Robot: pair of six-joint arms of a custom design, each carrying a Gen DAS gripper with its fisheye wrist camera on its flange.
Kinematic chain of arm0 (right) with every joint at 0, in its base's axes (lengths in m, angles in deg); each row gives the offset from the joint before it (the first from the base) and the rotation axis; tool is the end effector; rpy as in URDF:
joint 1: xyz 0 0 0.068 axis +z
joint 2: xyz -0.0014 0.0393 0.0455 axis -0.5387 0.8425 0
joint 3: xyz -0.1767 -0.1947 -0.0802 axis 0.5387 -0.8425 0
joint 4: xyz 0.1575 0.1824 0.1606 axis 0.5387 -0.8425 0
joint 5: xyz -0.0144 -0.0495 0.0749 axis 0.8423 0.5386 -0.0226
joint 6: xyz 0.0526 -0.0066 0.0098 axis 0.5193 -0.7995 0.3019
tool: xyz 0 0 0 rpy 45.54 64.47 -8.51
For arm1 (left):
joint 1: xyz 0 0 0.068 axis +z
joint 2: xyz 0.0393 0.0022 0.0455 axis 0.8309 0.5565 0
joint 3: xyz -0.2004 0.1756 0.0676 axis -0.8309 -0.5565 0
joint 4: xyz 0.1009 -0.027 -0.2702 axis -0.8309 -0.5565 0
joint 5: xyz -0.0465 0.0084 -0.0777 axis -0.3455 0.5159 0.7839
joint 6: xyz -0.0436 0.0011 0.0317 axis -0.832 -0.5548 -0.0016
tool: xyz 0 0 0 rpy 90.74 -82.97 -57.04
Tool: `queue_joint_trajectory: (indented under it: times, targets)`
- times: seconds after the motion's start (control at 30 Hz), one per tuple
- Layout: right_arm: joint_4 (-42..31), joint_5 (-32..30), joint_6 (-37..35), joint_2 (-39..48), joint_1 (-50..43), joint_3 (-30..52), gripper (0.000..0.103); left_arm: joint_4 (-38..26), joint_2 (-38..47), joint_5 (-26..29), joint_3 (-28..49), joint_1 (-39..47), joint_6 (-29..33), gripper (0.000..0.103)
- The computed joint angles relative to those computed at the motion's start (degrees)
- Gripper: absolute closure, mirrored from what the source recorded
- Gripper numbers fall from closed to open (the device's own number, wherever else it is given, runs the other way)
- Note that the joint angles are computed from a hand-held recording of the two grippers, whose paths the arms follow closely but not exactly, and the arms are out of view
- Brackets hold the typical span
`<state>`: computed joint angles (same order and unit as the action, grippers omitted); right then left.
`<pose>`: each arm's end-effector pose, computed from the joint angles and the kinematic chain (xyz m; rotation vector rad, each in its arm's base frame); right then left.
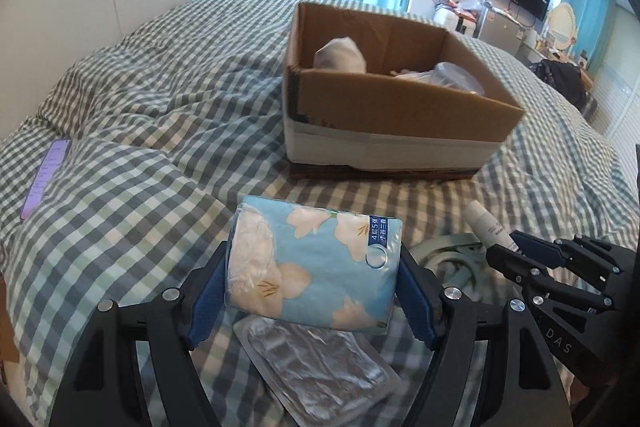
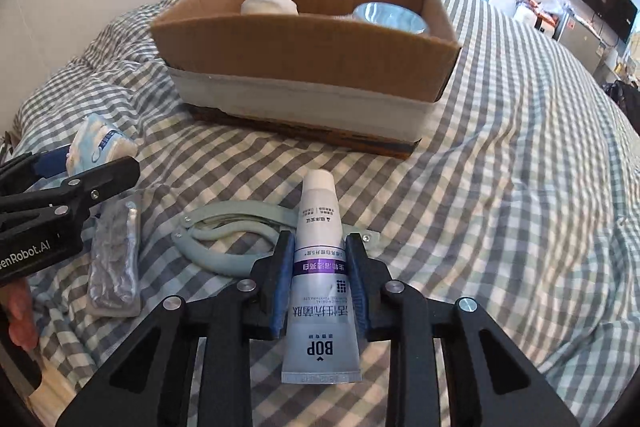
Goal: Organize objects
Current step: 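Grasp the blue floral tissue pack with the left tool while the right tool grasps the white lotion tube, then release the tissue pack into the box with the left tool while the right tool drops the tube in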
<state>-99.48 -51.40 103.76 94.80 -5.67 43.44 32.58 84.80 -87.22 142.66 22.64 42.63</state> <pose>0.2564 0.1158 0.1982 0.2723 2.5291 -0.0870 0.3352 -0.2243 0.2134 0.6805 2.3972 -0.3281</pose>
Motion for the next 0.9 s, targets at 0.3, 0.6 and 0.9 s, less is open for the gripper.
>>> queue_joint_trajectory:
  times: [0.3,0.6,0.9]
  targets:
    - [-8.2,9.1,3.6,-10.0,7.1,2.5,0.077,-0.9,-8.3,-0.3,-2.3,-1.9,0.5,0.025]
    - [-13.0,15.8,1.7,-13.3,11.2,10.2,0.077,-3.5,-9.1,-0.2,3.7,-2.8,1.2,0.025]
    - [-13.5,18.7,-9.7,-7.4,7.2,24.1,0.077,-4.6,-2.4,1.0,17.0,-1.7,3.1,0.025]
